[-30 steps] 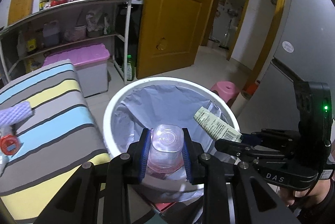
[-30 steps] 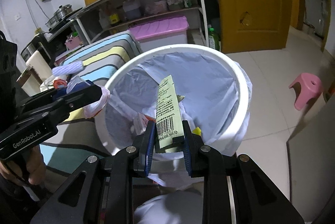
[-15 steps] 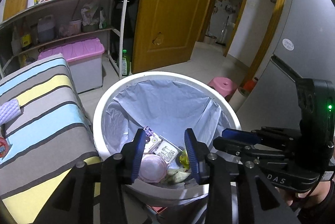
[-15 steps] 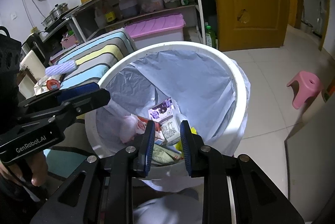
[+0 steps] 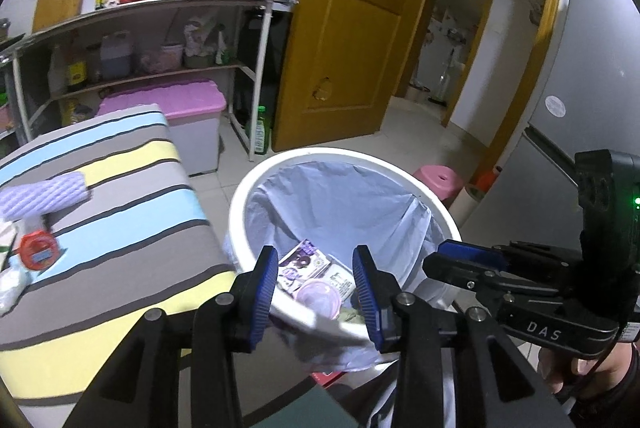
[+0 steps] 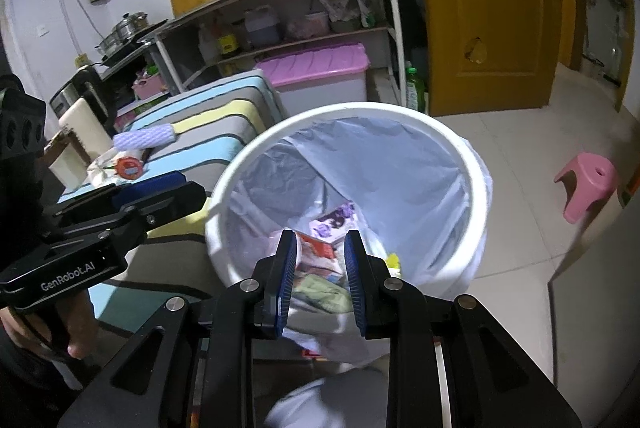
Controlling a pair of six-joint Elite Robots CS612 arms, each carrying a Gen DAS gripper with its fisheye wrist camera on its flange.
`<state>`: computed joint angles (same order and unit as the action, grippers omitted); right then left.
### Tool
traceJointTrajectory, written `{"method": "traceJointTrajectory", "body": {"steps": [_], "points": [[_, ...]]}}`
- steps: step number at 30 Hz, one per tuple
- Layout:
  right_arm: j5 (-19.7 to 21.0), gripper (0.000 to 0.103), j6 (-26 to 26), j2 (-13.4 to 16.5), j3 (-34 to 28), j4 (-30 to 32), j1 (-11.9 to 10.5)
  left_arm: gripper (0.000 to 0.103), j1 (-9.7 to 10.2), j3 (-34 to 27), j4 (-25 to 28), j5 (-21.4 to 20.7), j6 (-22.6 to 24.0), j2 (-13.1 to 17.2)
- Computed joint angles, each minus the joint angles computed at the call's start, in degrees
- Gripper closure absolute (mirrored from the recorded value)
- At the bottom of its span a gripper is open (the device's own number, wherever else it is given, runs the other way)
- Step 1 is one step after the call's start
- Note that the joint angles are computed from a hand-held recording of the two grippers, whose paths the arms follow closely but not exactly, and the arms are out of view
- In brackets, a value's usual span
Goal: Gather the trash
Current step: 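Open both tools to drop the packet and cup into the bin, then move both tools back over the table toward the remaining trash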
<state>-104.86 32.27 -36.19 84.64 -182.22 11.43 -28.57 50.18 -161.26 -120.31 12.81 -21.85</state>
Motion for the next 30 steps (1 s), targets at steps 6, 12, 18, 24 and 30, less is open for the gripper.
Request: {"method": "traceJointTrajectory", "body": {"steps": [6,12,18,24,30], "points": [[0.74,0.063,-1.60,0.48,-1.47,-0.50,0.81,0.064,1.02,2.82,-2.70,0.72,-1.41,-1.43],[1.86,0.058,-2.70,1.03,-3.14,-0.25,1.48,0.064,2.10,4.59,-4.64,1.86,-3.11,-2.31],[3.67,0.058,-3.96,1.90,-5.18,0.34,2.00,0.064,2.98,5.73,-6.44,3.62,-5.03,-2.83],[5.49,0.058,-5.78,2.94,-7.64,1.55,2.49,0.064,3.77,6.37,-7.64,5.32,-6.67,-3.11],[7.50,0.058,-7.97,4.05,-10.28,3.07,2.84,0.064,4.68,6.97,-8.94,7.01,-8.09,-3.35]]}}
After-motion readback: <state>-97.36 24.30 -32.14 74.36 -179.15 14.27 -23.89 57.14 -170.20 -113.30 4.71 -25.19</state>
